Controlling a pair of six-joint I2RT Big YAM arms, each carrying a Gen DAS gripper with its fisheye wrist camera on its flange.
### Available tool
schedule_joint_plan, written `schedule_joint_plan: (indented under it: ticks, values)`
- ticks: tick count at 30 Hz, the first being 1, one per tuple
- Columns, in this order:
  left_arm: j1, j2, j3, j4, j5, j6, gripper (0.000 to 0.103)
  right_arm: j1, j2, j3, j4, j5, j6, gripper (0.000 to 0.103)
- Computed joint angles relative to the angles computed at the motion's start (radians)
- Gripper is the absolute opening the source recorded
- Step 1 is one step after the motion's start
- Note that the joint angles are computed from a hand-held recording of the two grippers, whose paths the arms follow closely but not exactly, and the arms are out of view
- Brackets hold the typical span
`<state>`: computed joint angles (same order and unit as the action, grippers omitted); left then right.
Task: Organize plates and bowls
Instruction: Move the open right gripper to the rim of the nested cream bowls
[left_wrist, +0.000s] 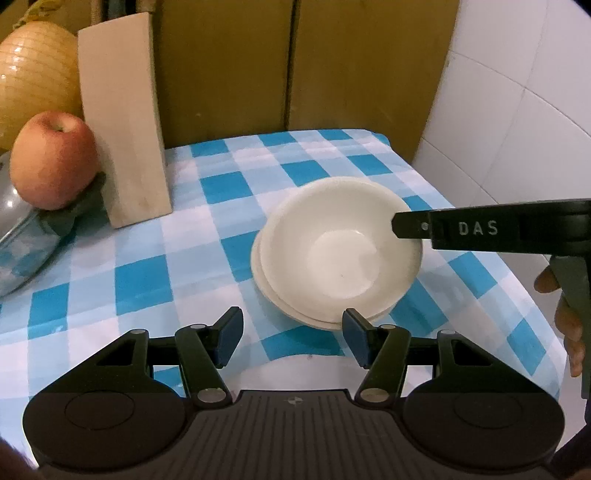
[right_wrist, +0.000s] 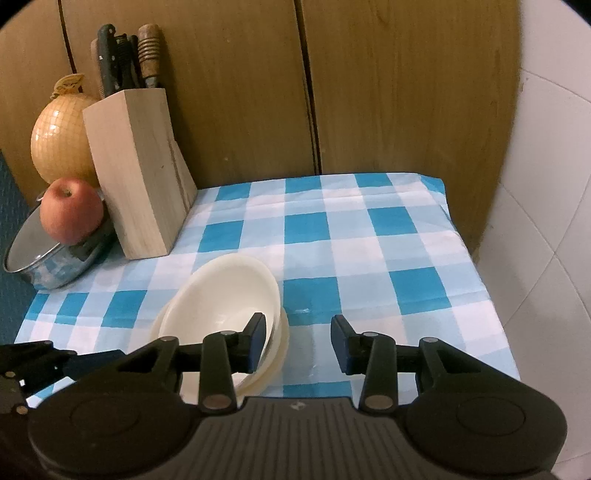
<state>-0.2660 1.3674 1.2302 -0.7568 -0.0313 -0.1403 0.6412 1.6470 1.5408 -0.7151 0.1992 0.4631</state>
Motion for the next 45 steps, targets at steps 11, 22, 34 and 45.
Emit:
schedule_joint_plan:
  ticks: [11, 22, 34, 45]
  values:
    - [-0.01, -0.015, -0.009, 0.009, -0.01, 0.024, 0.073, -0.041, -0.02, -0.042, 0.08, -0.046, 0.162, 0.034]
    - [0.006, -0.017, 0.001, 0.005, -0.013, 0.003, 0.074, -0.046, 0.02, -0.012, 0.031, -0.102, 0.161, 0.034]
    - [-0.002, -0.009, -0.009, 0.011, 0.02, 0.042, 0.075, -0.058, 0.004, -0.025, 0.054, -0.156, 0.169, 0.034]
    - [-0.032, 0.041, 0.013, 0.006, 0.02, 0.06, 0.076, -0.068, 0.047, -0.003, 0.018, -0.233, 0.192, 0.034]
